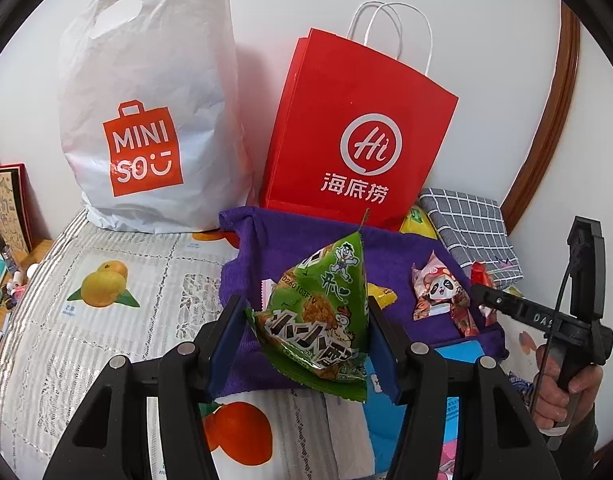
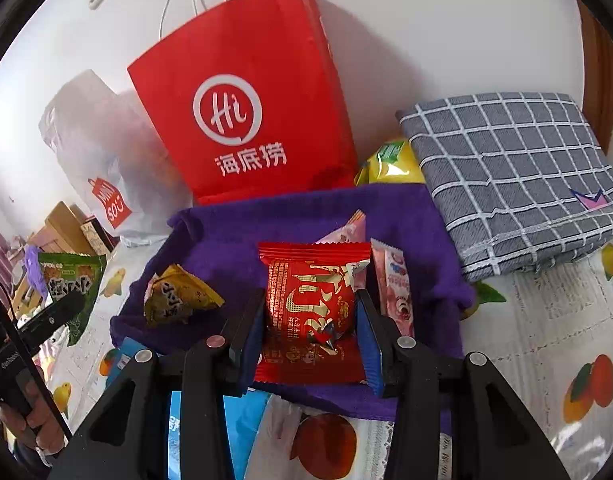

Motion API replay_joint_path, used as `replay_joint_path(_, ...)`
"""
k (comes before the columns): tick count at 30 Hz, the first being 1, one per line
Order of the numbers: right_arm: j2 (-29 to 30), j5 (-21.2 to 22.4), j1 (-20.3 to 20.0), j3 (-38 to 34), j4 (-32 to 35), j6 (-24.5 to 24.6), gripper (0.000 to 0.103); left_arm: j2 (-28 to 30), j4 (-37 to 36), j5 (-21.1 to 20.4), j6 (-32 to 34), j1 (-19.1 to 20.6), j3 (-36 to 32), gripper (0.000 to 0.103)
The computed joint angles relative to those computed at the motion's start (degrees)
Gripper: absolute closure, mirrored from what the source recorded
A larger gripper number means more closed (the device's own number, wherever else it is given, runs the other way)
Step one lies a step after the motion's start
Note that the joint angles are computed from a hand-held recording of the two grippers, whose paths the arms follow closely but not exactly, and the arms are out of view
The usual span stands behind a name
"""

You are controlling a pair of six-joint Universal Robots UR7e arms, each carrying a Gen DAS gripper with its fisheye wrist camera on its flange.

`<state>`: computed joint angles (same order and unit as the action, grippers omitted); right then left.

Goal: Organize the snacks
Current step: 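Carry both snacks over the purple towel and open the right tool to release the red packet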

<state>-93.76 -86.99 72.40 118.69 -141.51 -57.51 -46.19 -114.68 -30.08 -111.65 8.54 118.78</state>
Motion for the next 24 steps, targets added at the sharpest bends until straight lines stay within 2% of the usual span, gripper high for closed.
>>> replay_joint_path(5, 0.89, -1.10, 0.03, 2.04, -5.04, -1.78, 0.061, 0.02, -2.99, 0.09, 1.20, 0.06, 0.87, 0.047)
replay_joint_path(10, 2.07, -0.92, -0.77, 0.99, -5.15, 1.22, 0.061, 0.05, -3.04, 0.22, 0.88, -0.09, 0.85, 0.047)
replay_joint_path(14, 3.98, -3.64, -0.83, -0.17, -6.00, 3.95, 0.061, -0.15, -3.85, 0.49, 0.96, -0.27, 1.25, 0.047)
replay_joint_path(18, 5.22, -4.31, -1.26, -1.30, -5.08, 5.79, 0.061, -0.20, -5.46, 0.23, 1.45, 0.04, 1.73, 0.047)
replay_joint_path(24, 5.48, -3.46, -1.74, 0.02, -9.32, 6.02, 0.061, -0.13, -6.90, -0.12, 1.82, 0.55, 2.17, 0.047)
